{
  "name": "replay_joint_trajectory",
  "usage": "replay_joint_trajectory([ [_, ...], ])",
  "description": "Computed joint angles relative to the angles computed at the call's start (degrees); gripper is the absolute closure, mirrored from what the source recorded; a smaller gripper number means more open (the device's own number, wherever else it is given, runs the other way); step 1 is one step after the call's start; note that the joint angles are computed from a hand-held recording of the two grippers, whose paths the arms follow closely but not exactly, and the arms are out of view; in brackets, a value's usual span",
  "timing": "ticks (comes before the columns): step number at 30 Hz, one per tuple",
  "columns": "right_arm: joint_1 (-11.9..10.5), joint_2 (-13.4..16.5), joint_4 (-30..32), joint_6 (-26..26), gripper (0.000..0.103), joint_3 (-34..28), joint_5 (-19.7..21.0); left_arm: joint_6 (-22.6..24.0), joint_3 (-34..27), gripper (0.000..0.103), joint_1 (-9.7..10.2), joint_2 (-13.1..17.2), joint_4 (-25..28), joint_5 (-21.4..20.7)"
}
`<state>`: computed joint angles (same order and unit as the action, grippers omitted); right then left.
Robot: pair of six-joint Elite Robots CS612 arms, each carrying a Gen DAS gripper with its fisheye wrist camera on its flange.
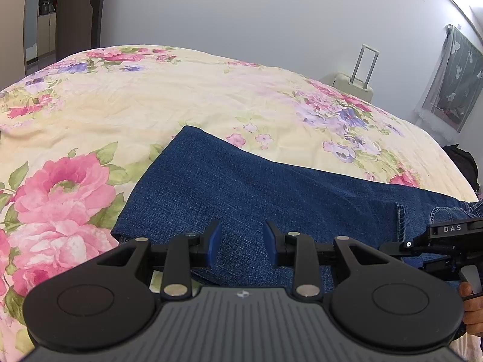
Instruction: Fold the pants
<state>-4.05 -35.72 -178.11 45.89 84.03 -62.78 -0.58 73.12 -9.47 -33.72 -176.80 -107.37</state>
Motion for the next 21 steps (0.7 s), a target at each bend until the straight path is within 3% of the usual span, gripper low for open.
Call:
replay_joint_trajectory([
  [2,-0.28,0.70,-1.77,2.44,0.083,-0.08,1.66,-0.30,-0.10,0.066,0.03,0.10,-0.61,0.07],
  [3,-0.41,0.93,-2.64,3.27,0.085,-0.08,2.68,-0.43,-0.11,0.066,0.04,0.14,-1.03,0.37],
  [6,0.09,-0.16,-2.07,-0.41,0.095,0.07,1.18,-0.61,-0.36,0.066,0.03,0.15,-0.50,1.84],
  [15,1.92,-5.85,8.26,-15.89,0.097,-5.24,-5.83,-1.17,0.32,0.066,0.53,-2.01,-2.26,3.56],
  [21,1.54,-12.10,13.56,-24.99,0.097,-5.47,-13.53,1.64,1.04,0.066,-0.17,-3.19,-1.98,3.07],
])
